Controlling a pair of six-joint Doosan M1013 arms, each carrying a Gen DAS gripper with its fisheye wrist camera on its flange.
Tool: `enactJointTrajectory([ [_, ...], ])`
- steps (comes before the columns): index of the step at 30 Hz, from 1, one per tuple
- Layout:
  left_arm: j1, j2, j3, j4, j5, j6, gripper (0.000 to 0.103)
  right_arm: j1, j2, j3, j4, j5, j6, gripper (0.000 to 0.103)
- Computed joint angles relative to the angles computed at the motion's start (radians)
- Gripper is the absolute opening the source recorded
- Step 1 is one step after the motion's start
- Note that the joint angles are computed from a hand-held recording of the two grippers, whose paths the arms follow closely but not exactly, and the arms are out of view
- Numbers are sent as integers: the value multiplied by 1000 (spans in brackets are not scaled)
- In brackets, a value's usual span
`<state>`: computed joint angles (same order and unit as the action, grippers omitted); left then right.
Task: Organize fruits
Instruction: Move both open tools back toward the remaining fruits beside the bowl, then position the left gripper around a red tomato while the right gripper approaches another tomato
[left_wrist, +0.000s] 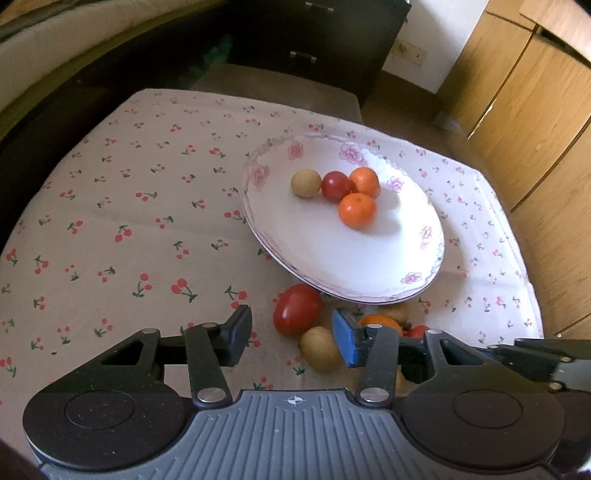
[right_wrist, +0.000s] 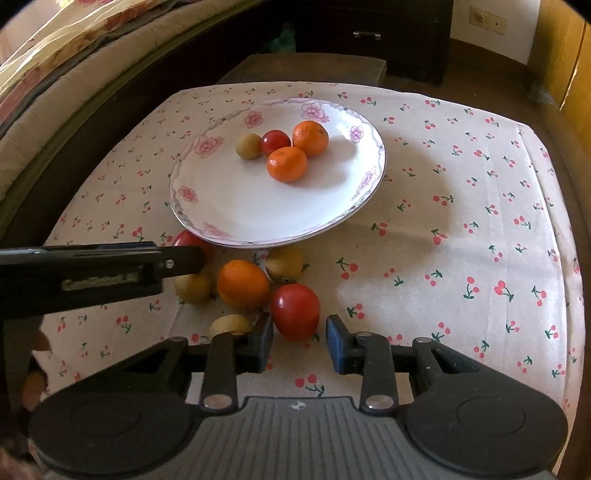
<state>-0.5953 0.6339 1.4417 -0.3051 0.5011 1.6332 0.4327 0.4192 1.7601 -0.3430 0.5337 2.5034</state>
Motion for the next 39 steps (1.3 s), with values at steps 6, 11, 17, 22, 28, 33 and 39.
enactJointTrajectory([
  [6, -6, 20, -19, 29, -5, -27, 53, -4, -3, 8, 15, -8, -12, 33],
  [11, -21, 25, -23, 127, -24, -72, 47, -6, -2, 10, 19, -13, -19, 33],
  [17, -11, 20, -16, 68, -19, -30, 38, 5, 0, 2, -21, 16, -5, 33],
  [22, -4, 7, 0, 81, -13, -57, 38, 8, -6, 9, -24, 41, -4, 33],
  [28, 8, -21, 41, 87, -10, -60, 37, 12, -27, 29, -42, 39, 28, 33],
  [33, 9, -51, 88, 66, -18, -35, 38, 23, -37, 46, -30, 34, 27, 33],
  [39, 14, -90, 148, -8, -30, 46, 36, 43, -54, 69, -24, 34, 37, 33],
])
